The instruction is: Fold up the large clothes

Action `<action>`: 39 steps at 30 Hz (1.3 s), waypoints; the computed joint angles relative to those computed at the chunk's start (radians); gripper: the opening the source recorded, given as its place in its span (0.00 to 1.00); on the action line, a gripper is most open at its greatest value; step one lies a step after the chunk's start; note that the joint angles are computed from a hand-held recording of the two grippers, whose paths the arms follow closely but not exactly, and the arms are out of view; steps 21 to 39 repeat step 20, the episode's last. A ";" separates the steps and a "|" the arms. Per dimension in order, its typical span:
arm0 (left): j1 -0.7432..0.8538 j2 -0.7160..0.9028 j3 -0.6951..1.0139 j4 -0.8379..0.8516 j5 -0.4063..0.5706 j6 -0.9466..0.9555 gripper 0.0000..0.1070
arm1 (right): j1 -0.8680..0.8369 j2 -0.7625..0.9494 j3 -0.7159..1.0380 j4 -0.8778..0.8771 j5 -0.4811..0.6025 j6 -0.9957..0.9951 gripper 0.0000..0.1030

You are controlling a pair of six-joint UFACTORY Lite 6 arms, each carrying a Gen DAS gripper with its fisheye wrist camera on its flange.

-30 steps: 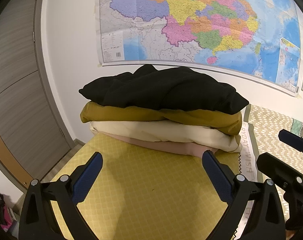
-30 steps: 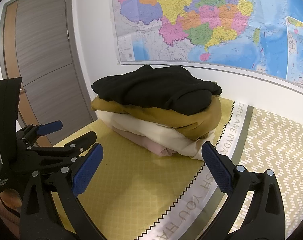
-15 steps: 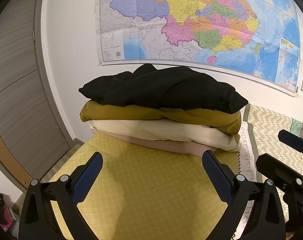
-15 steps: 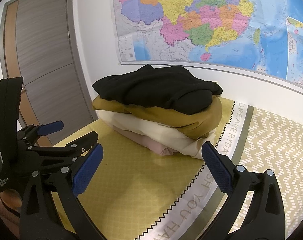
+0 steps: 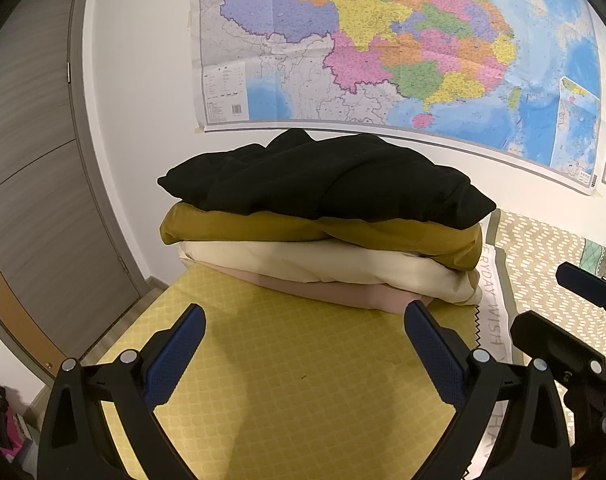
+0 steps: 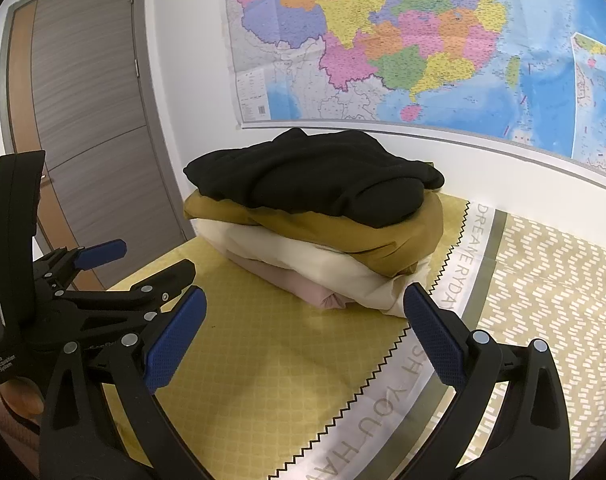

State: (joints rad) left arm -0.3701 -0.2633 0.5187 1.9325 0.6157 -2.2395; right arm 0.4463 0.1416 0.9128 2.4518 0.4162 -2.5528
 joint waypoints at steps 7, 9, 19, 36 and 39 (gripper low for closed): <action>0.022 0.006 0.008 0.014 -0.022 -0.016 0.90 | -0.001 0.001 0.000 0.003 0.004 -0.004 0.95; 0.022 0.016 0.012 0.024 -0.012 -0.020 0.90 | -0.002 0.000 -0.002 -0.001 0.006 0.000 0.95; -0.001 0.054 0.024 0.024 -0.015 -0.015 0.90 | -0.017 0.001 -0.004 -0.023 0.006 0.023 0.95; 0.004 0.057 0.026 0.027 -0.026 -0.019 0.90 | -0.019 0.000 -0.007 -0.024 0.008 0.024 0.95; 0.004 0.057 0.026 0.027 -0.026 -0.019 0.90 | -0.019 0.000 -0.007 -0.024 0.008 0.024 0.95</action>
